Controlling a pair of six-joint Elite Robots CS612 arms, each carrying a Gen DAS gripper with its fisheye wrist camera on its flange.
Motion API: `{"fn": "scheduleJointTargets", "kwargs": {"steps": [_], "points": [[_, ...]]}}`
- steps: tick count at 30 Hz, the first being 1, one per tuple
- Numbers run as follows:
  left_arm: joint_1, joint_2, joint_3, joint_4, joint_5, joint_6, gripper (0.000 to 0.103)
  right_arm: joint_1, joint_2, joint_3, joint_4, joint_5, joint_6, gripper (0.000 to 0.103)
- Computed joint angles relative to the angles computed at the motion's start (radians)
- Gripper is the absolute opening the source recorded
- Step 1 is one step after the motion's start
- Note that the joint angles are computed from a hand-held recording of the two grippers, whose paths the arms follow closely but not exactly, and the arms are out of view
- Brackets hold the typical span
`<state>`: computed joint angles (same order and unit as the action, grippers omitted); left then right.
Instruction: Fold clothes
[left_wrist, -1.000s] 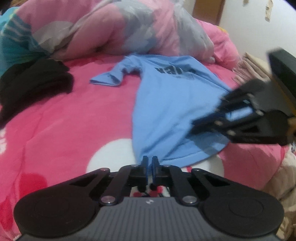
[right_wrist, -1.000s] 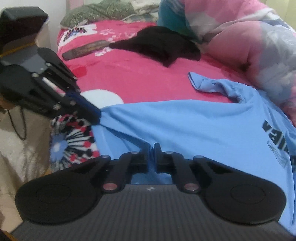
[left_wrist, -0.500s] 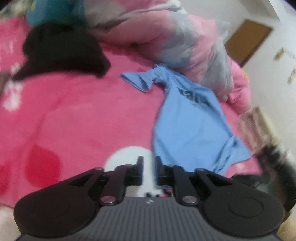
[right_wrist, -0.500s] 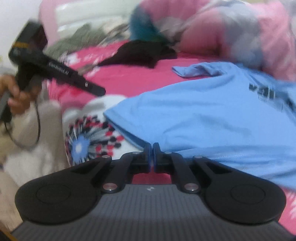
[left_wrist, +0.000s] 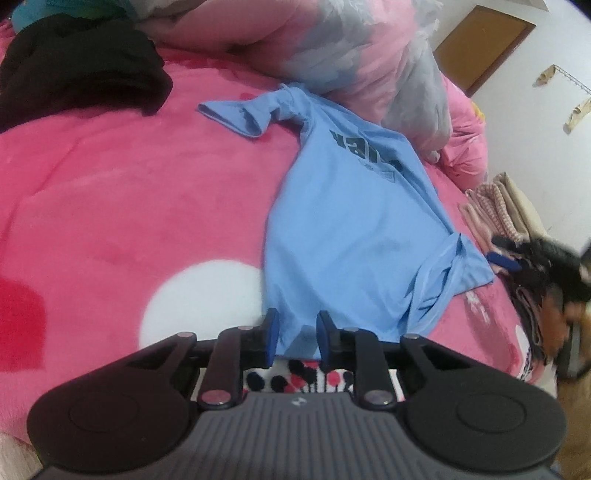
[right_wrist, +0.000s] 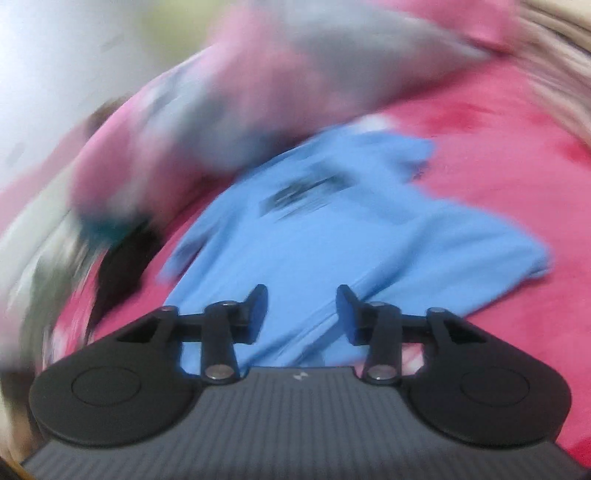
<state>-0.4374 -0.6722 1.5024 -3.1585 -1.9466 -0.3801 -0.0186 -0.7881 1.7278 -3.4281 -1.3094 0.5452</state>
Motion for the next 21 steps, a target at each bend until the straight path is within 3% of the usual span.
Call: {"fn": "scheduleJointTargets", "kwargs": {"steps": [5,10,13,15,16,18,19,21], "points": [[0.014,0.014,-0.007,-0.021,-0.047,0.010,0.018,-0.030,0.025,-0.120,0.290,-0.019,0.220,0.045],[0.026,0.028,-0.012,-0.050,-0.087,-0.008,0.015,-0.017,0.065,-0.246,0.556,-0.075,0.282,0.047],[0.033,0.039,-0.015,-0.077,-0.107,-0.040,0.014,-0.011,0.073,-0.286,0.632,-0.085,0.244,0.048],[0.036,0.045,-0.014,-0.097,-0.112,-0.064,0.013,-0.009,0.075,-0.296,0.651,-0.090,0.208,0.042],[0.036,0.047,-0.013,-0.105,-0.111,-0.074,0.012,-0.009,0.074,-0.293,0.648,-0.100,0.197,0.030],[0.036,0.050,-0.011,-0.114,-0.104,-0.087,0.008,-0.008,0.069,-0.279,0.631,-0.125,0.179,0.016],[0.037,0.050,-0.011,-0.115,-0.102,-0.094,0.008,-0.011,0.066,-0.263,0.603,-0.124,0.185,0.009],[0.037,0.049,-0.010,-0.114,-0.100,-0.108,0.008,-0.023,0.055,-0.212,0.499,-0.093,0.227,0.004]]}}
